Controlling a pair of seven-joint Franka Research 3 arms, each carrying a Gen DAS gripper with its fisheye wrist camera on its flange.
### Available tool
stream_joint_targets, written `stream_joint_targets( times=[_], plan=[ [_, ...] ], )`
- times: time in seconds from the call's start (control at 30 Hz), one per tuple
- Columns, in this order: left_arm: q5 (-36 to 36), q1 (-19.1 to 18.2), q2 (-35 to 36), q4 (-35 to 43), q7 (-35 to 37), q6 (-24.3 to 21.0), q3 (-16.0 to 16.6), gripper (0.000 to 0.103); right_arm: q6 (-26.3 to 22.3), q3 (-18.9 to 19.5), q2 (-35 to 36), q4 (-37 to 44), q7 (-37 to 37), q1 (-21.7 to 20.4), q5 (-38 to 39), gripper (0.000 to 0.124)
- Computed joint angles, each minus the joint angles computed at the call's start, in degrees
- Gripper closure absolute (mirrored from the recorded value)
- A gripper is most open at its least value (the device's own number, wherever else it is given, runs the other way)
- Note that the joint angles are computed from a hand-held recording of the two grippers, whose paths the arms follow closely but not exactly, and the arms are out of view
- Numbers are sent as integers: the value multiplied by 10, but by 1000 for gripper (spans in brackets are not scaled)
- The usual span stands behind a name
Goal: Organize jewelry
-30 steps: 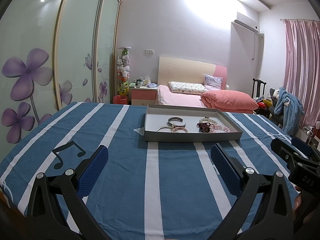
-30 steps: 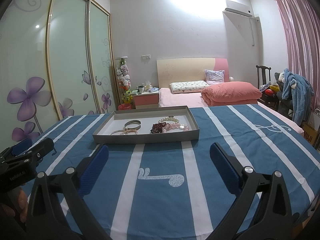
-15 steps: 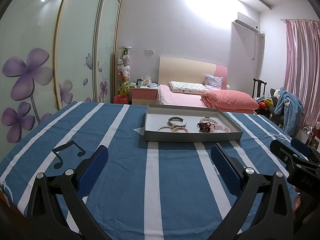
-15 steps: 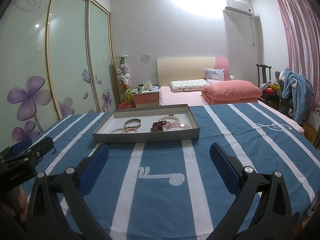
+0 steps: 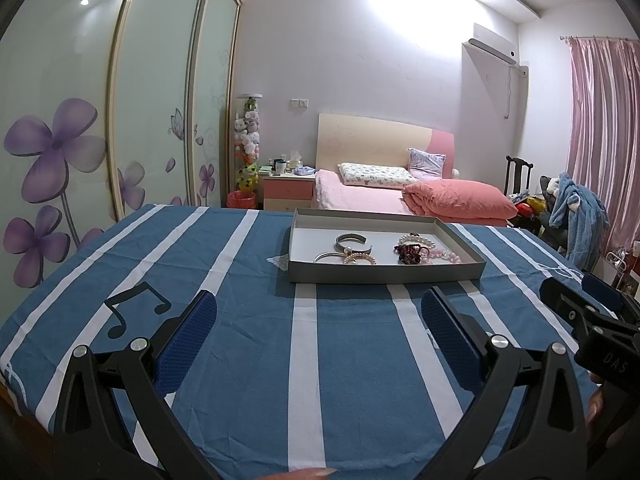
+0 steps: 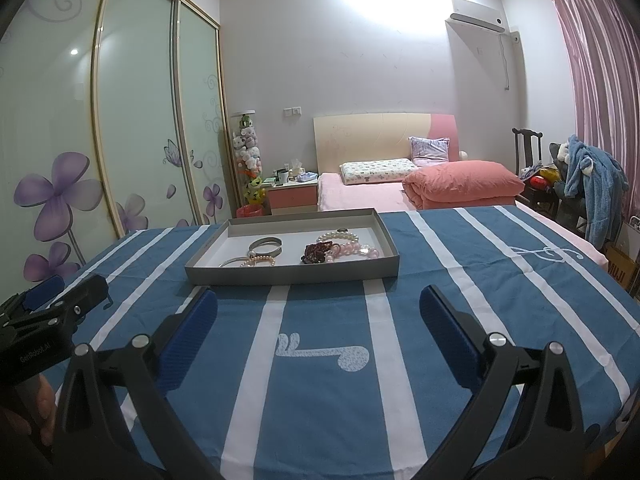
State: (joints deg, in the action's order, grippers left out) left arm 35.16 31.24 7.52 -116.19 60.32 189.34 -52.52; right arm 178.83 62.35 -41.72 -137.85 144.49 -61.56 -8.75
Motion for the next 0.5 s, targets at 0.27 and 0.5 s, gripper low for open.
stream_joint_targets(
  times=[0.27, 0.5],
  plan=[
    [-1, 0, 0, 0, 1, 0, 0, 2, 0, -1, 1, 1, 0, 0, -1, 25],
    [-3, 3, -1, -1, 2, -1, -4, 2, -1, -1, 1, 1, 1, 0, -2, 25]
  ],
)
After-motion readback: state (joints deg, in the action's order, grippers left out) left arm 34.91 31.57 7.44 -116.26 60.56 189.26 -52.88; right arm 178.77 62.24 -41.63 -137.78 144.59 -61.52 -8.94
